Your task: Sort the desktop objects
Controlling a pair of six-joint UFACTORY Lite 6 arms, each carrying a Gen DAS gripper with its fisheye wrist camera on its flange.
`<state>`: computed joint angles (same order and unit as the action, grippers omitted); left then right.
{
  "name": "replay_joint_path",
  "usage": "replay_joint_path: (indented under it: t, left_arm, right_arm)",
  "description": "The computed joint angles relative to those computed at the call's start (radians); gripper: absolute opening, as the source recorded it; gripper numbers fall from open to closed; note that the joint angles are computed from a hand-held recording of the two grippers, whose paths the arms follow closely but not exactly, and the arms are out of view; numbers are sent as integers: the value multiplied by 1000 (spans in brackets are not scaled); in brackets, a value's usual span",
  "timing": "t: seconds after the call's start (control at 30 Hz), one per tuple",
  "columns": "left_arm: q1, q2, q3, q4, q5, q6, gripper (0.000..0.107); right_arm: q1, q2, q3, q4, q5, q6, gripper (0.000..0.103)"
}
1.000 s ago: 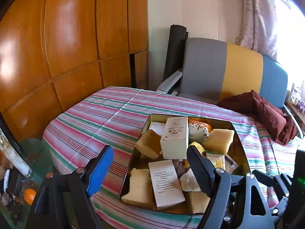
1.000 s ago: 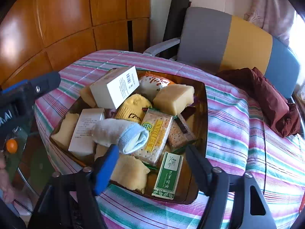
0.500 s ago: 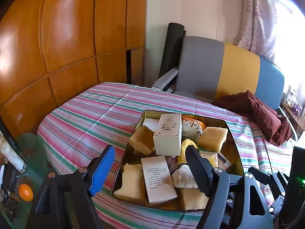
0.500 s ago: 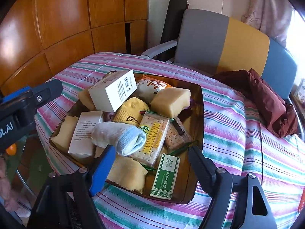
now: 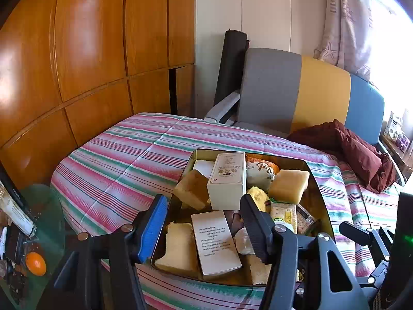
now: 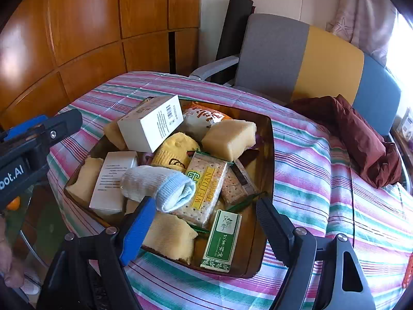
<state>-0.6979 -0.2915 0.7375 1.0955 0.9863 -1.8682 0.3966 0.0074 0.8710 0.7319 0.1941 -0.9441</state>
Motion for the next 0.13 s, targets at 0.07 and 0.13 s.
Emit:
replay_joint_path:
  t: [0.07,0.13]
  left_arm:
    - [2,-2,-2,-3,2,4,60]
    - [12,-4,-2,-13,-17,17,60]
  right_arm:
    - [-4,-1,-2,16,-1,-17,81]
    - [-5,-3,-3,25,-4,-24,81]
